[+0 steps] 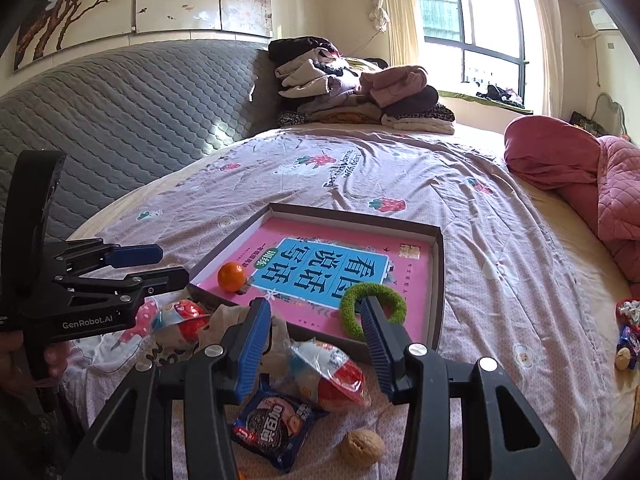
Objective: Organize objects
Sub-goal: 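Withdraw both grippers from the tray toward the remaining items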
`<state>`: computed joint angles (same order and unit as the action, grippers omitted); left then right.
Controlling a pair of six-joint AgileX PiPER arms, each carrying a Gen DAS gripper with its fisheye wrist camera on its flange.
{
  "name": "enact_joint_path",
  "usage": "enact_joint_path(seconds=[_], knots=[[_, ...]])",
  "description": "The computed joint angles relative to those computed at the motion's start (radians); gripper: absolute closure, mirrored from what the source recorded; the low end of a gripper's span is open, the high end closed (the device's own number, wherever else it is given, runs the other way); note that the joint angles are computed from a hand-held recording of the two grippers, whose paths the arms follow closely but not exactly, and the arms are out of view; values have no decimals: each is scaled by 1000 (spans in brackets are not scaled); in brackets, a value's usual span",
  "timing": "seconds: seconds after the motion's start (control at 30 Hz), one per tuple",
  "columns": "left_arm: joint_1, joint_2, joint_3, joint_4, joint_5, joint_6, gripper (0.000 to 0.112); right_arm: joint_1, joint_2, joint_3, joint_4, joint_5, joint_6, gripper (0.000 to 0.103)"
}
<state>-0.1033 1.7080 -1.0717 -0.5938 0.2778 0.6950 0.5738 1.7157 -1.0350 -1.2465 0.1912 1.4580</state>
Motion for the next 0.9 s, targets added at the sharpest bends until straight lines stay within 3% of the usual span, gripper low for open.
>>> enact_joint_path(seconds=[0.17,0.43,0.9], knots=[[-5,-38,85,-92,-37,102,60,16,-25,46,-122,15,128,56],[-21,-70,176,-270,-63,298,60,30,-46,90,-171,26,195,56],[-1,-83,256,-353,-92,379,60,42,-68,176,-249,40,323,56]])
